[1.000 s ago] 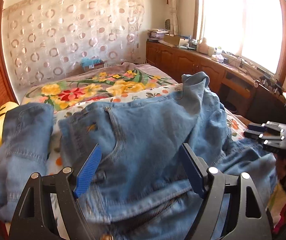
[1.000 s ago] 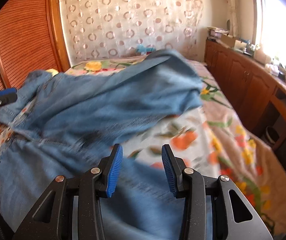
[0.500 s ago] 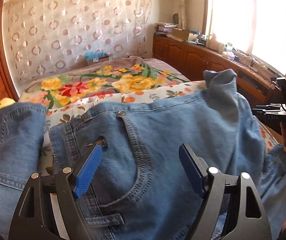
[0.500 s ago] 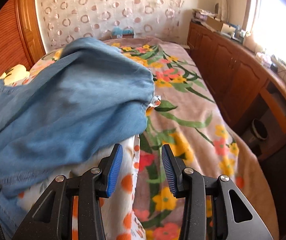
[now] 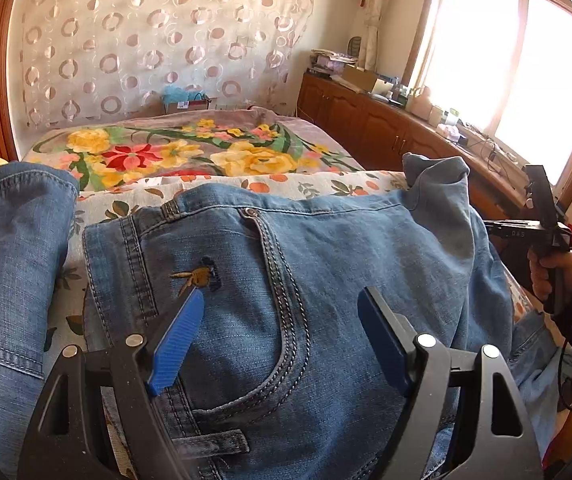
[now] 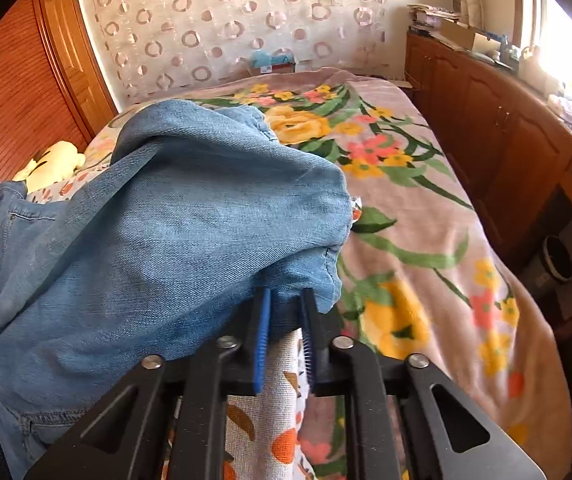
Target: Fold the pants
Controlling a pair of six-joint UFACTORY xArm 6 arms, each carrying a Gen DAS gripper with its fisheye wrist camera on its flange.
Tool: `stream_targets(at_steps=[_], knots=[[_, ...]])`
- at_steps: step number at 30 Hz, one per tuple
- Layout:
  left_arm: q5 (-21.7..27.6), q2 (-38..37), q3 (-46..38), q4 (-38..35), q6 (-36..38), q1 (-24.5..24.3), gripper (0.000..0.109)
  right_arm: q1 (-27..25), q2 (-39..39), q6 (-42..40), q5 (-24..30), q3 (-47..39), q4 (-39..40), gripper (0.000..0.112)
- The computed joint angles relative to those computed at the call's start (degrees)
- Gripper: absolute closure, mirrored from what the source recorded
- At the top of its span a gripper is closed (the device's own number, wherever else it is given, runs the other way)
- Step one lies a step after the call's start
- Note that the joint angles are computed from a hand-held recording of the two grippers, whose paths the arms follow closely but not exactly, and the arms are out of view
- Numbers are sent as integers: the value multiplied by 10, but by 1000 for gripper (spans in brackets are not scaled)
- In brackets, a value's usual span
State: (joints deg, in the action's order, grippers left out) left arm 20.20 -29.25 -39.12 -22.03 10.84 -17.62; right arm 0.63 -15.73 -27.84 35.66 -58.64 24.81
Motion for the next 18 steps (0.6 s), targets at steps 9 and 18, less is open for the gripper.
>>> stream_targets(at_steps=[9,18], knots=[[-4,4,-1,-18,14,1,28,6,-100,81,-52,73,-82,106],[-2,3,0,-24,16,2,28,-32,-281,128,46,146,-159,106]])
